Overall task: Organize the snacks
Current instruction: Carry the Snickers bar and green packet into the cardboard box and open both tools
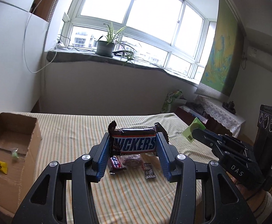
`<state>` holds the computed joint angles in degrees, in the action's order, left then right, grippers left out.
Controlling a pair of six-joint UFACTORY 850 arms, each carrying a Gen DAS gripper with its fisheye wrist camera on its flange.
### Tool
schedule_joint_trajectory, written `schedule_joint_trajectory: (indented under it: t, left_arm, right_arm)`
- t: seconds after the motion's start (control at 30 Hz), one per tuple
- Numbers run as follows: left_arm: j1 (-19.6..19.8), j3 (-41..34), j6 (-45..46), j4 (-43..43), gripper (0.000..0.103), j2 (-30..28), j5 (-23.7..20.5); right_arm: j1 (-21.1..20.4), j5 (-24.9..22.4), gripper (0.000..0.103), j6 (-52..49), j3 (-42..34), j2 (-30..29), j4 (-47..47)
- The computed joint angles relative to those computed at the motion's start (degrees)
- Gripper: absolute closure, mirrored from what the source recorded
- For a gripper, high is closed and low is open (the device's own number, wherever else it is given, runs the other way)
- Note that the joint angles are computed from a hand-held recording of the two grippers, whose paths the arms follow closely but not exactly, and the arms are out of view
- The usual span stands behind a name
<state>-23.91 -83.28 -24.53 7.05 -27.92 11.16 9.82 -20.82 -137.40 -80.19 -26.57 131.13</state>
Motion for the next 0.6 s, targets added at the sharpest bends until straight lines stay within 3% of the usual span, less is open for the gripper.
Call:
schedule_joint_trajectory:
  t: [0.23, 0.6]
  left_arm:
    - [1.66, 5.20, 9.81, -12.28, 0.057, 2.85, 2.15]
    - [7.51, 16.95, 20.13, -29.23, 0.057, 9.47, 6.90]
  right_arm:
    - [4.36, 1.34, 0.095, 6.79, -4.48, -3.20, -8.77]
    - [13.14, 0.25, 0.095, 28.10, -17.44, -12.21, -33.34]
